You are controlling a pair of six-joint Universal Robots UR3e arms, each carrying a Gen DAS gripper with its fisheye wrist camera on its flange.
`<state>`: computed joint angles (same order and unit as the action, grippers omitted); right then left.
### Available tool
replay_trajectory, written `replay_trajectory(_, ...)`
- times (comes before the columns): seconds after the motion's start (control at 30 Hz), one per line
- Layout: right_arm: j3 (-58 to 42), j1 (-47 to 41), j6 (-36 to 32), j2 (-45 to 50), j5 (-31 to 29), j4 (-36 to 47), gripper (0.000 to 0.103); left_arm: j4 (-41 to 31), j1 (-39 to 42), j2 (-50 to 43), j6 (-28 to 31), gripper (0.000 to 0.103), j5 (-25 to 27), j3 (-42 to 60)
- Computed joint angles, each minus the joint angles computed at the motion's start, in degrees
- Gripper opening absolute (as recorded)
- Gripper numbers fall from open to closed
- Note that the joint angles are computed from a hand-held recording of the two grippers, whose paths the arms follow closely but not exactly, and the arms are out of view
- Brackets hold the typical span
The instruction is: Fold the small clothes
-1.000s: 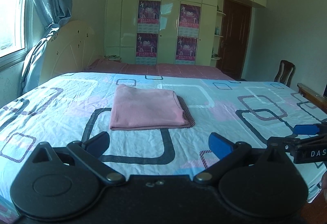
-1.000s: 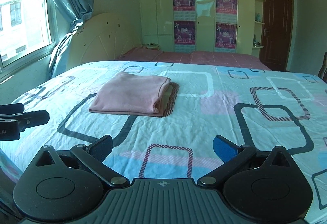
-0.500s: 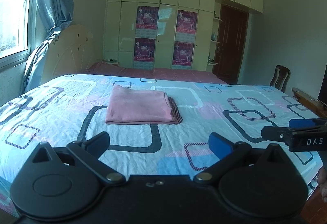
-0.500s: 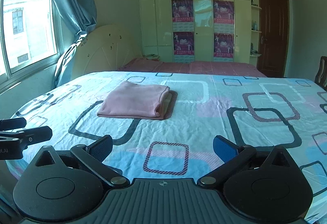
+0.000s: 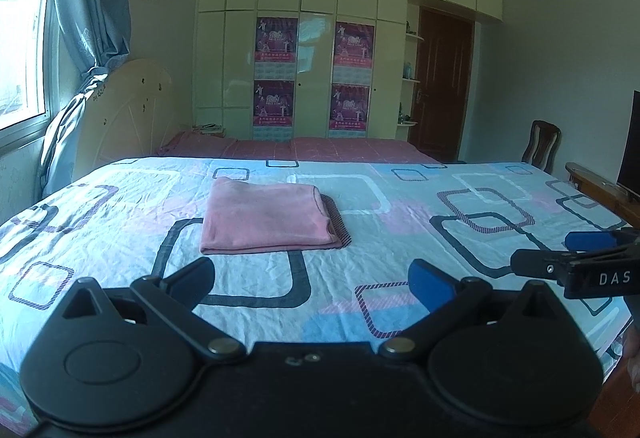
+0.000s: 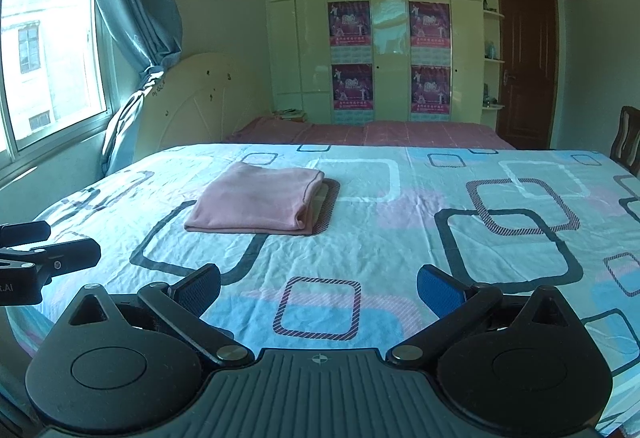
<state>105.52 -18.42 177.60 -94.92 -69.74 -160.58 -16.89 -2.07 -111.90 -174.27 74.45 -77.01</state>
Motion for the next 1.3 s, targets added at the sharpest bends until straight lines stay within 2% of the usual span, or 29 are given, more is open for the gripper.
replay_trajectory(1.3, -0.25, -0.97, -1.05, 0.55, 1.2, -0.69, 0.103, 0.07, -0.82, 0.24, 0.46, 0.102, 1.04, 0.55)
